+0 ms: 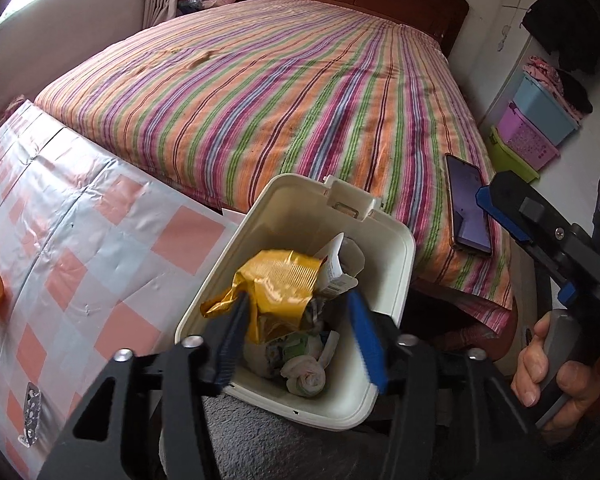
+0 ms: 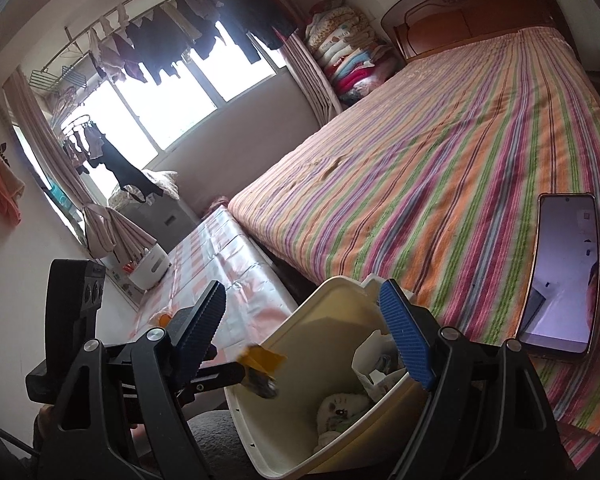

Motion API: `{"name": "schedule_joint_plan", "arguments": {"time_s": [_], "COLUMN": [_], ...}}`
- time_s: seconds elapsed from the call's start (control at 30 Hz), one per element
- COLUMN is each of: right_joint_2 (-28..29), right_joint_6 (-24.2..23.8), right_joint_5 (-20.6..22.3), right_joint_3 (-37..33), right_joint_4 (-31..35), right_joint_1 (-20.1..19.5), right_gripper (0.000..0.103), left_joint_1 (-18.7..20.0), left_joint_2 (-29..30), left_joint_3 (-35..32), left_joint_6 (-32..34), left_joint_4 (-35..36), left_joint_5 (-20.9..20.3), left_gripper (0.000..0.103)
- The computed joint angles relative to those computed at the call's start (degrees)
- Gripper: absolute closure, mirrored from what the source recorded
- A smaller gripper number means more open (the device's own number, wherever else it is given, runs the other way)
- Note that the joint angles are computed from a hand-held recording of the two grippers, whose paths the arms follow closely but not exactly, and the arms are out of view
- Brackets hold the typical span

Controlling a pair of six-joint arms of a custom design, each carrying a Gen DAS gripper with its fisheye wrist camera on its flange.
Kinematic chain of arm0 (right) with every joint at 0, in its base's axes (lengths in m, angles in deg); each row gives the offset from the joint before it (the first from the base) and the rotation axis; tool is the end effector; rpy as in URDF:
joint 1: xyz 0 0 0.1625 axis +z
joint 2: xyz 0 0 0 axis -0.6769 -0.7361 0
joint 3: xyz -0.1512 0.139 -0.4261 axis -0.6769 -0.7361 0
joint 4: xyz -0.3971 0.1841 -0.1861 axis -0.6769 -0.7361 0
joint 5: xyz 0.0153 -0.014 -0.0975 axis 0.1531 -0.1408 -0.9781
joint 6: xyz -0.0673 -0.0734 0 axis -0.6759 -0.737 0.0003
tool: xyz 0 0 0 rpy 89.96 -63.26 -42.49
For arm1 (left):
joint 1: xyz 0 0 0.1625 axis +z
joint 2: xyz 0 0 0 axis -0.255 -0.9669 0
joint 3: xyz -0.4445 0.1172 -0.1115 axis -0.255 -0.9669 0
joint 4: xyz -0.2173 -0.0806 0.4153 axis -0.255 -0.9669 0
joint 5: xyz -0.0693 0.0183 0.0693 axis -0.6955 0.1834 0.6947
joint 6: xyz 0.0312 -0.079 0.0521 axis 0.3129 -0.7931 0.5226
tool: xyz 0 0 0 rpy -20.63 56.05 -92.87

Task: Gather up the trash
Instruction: 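Drop the box into the bin with the right tool while the left tool drops the wrapper, then move both tools from the bin back over the table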

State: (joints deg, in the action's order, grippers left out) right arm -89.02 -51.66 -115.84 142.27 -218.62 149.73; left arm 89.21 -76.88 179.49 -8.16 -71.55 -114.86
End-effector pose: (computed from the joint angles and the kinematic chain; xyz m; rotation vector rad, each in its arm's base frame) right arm 0.2786 -0.5992 -0.0359 0.0293 -2.4554 1.5658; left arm -0.0223 -0.7149 0.2414 1.0679 2.5073 -0.2257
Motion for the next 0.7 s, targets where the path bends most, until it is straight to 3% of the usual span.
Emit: {"name": "schedule_joint_plan", "arguments": {"time_s": [0.03, 0.07, 0.43, 0.7], "right_joint_2": [0.0, 0.0, 0.9, 3.0], "right_joint_6": [0.0, -0.2, -0.8, -2.1], "right_joint_5": [0.1, 0.2, 1.7, 4.1], "right_joint_3": [-0.1, -0.1, -2.3, -7.1], "right_joint_4": [0.1, 0.3, 3.8, 10.9], "right_joint_1": [0.0, 0.1, 0.4, 1.8], "right_gripper": [0.025, 0.025, 0.024, 0.023], "left_joint_1": [0.0, 0.0, 1.6, 4.4], "left_joint_2": [-0.1, -0.3, -3.0, -5.3], "left_joint_3": [0.2, 0.4, 1.3, 1.1], "left_joint_6": [-0.1, -0.1, -2.1, -4.3], "left_joint_4": [-0.5, -1.0, -4.8, -6.8], "left_joint_5": [0.0, -0.1, 1.0, 2.6], "left_gripper": [0.031, 0.029, 0.028, 0.028]}}
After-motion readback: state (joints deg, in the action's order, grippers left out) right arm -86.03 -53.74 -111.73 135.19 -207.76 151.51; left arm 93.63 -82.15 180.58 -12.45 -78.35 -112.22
